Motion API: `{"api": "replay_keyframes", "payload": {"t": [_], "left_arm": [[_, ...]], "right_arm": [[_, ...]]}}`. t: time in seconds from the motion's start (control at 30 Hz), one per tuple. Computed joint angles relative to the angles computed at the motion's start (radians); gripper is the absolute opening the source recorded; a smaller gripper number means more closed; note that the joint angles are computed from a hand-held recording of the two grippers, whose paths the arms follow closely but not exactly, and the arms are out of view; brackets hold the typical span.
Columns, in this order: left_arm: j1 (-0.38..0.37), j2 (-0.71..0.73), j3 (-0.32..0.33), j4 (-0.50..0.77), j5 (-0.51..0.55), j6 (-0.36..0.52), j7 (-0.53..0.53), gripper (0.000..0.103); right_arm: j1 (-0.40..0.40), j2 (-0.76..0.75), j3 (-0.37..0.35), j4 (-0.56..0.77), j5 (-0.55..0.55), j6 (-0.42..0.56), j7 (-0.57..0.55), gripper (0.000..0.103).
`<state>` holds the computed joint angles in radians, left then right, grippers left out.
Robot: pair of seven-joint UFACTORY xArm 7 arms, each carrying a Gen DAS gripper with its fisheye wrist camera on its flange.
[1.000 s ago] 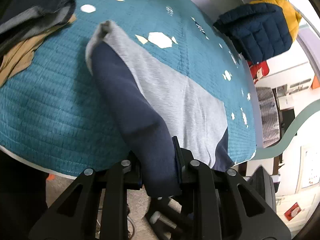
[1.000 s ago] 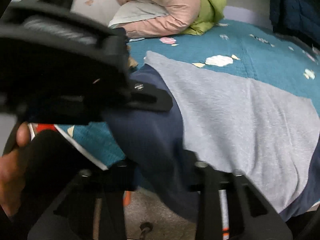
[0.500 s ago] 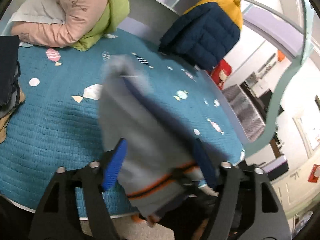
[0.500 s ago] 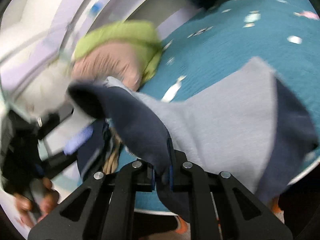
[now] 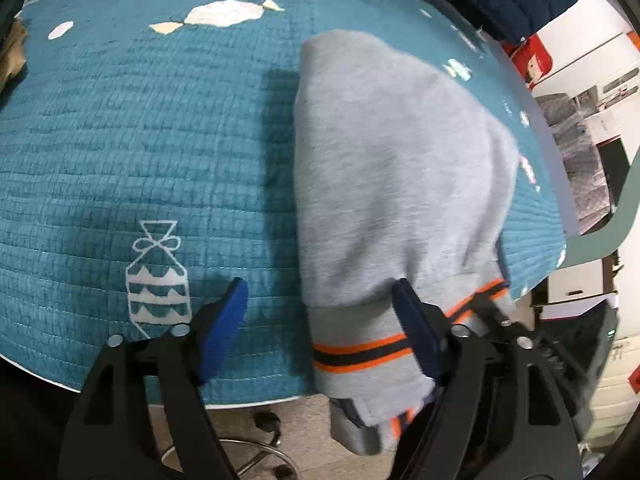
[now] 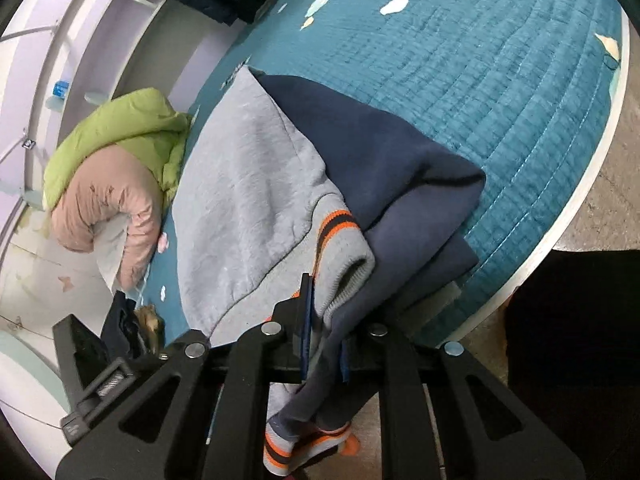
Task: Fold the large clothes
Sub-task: 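Lower the folded jacket onto the quilt and press it flat with both grippers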
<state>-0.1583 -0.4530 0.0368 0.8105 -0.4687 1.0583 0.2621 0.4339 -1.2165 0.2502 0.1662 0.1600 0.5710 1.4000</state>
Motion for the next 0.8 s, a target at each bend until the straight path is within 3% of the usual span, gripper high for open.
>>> {"api": "replay_keyframes", "payload": {"t": [0.07, 0.1, 0.13, 0.2, 0.37, 0.47, 0.67, 0.8], "left_arm": [[0.003, 0.003, 0.004, -0.012, 0.001, -0.002, 0.005, 0.085], [0.002, 0.009, 0.013, -0.013, -0.009, 0.010, 0.011, 0.085], [0.005, 0.007, 0.016, -0.019, -0.018, 0.009, 0.012, 0.085], [0.007, -0.001, 0.013, -0.029, -0.024, 0.006, 0.011, 0.085], [0.008, -0.002, 0.008, -0.030, -0.029, 0.012, 0.002, 0.085], [0.006, 0.014, 0.005, -0.015, -0.028, 0.013, -0.001, 0.085], [-0.007, 0.035, -0.015, -0.001, -0.042, 0.001, -0.037, 0.085], [-0.012, 0.046, -0.016, 0.006, -0.046, 0.002, -0.046, 0.085]], "right_arm": [[-0.014, -0.039, -0.017, 0.019, -0.006, 0.071, -0.001, 0.021], [-0.027, -0.099, -0.042, 0.014, -0.021, 0.127, -0.023, 0.032], [-0.048, -0.128, -0.045, 0.032, -0.034, 0.200, -0.032, 0.050], [-0.065, -0.179, -0.040, 0.025, -0.035, 0.280, -0.041, 0.062], [-0.109, -0.190, -0.048, 0.029, -0.012, 0.349, -0.060, 0.064], [-0.085, -0.220, -0.127, -0.047, 0.060, 0.274, -0.096, 0.066], [-0.073, -0.253, -0.137, -0.119, 0.123, 0.199, -0.110, 0.066], [-0.063, -0.186, -0.147, -0.120, 0.138, 0.125, -0.127, 0.067]]}}
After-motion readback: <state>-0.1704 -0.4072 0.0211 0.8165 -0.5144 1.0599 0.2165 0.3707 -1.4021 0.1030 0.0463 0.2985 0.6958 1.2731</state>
